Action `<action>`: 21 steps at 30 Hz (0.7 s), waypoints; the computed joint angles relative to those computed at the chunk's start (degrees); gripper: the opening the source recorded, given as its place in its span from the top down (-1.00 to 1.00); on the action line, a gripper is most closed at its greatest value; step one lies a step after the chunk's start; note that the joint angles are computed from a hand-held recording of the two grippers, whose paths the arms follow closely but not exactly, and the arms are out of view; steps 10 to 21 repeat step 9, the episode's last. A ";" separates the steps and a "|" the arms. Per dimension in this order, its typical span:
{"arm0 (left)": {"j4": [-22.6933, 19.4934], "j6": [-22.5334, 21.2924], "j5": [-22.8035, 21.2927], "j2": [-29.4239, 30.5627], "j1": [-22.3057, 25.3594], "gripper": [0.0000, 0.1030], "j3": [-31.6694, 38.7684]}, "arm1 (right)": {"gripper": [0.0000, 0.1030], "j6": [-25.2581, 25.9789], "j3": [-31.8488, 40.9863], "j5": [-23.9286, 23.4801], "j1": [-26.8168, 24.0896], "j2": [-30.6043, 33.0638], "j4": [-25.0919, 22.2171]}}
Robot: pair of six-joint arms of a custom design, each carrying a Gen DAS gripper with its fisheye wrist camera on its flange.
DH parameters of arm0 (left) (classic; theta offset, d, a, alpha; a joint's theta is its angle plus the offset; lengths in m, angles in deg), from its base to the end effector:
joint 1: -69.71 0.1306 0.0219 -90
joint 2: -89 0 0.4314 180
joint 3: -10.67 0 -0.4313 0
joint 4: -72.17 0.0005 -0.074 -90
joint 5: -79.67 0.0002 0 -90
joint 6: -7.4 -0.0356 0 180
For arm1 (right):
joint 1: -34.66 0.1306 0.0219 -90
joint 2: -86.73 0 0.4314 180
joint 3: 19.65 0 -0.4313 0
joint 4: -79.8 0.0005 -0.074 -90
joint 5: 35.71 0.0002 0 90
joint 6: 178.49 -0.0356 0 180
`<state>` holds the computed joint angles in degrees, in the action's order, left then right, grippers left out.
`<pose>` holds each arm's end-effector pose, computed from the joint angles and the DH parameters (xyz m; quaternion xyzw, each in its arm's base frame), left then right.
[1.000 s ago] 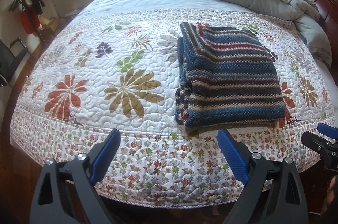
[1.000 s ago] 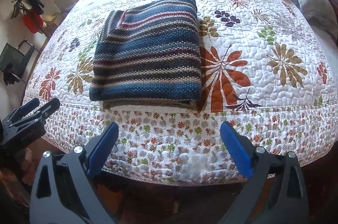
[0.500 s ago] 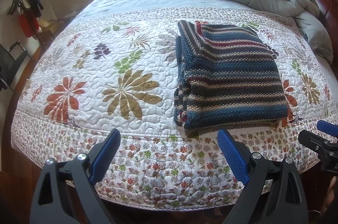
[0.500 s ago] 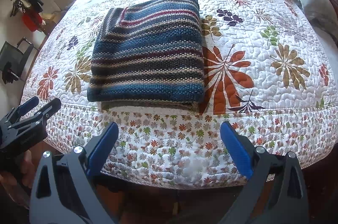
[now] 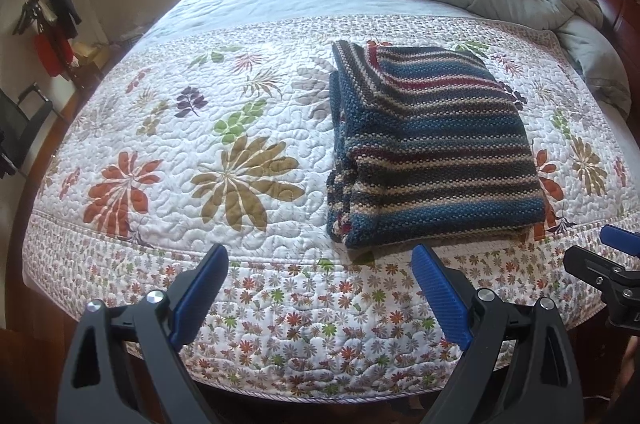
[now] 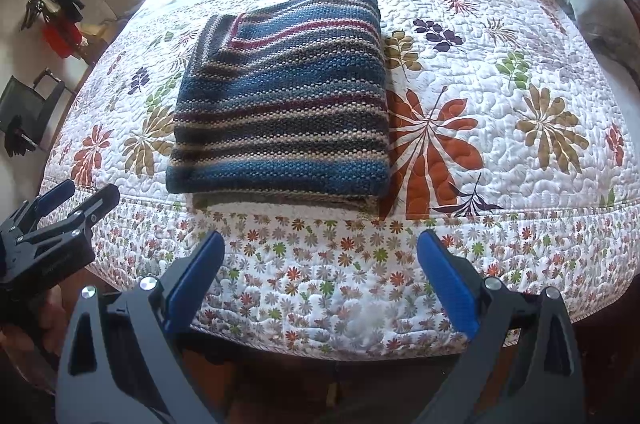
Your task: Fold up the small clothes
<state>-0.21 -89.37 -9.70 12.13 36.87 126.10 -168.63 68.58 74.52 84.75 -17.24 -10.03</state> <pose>0.5001 -0.3238 0.5475 0.3287 0.9085 -0.0634 0.2503 0.2422 0.2696 0.5354 0.2720 0.9404 0.0227 0.2030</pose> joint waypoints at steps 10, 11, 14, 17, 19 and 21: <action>-0.10 0.04 -0.02 -0.17 -0.04 -0.81 0.22 | -0.87 -0.68 -0.08 0.50 0.30 -0.23 -0.35; -0.10 0.04 -0.02 -0.17 -0.04 -0.81 0.22 | -0.87 -0.68 -0.08 0.50 0.30 -0.23 -0.35; -0.10 0.04 -0.02 -0.17 -0.04 -0.81 0.22 | -0.87 -0.68 -0.08 0.50 0.30 -0.23 -0.35; -0.10 0.04 -0.02 -0.17 -0.04 -0.81 0.22 | -0.87 -0.68 -0.08 0.50 0.30 -0.23 -0.35; -0.10 0.04 -0.02 -0.17 -0.04 -0.81 0.22 | -0.87 -0.68 -0.08 0.50 0.30 -0.23 -0.35; -0.10 0.04 -0.02 -0.17 -0.04 -0.81 0.22 | -0.87 -0.68 -0.08 0.50 0.30 -0.23 -0.35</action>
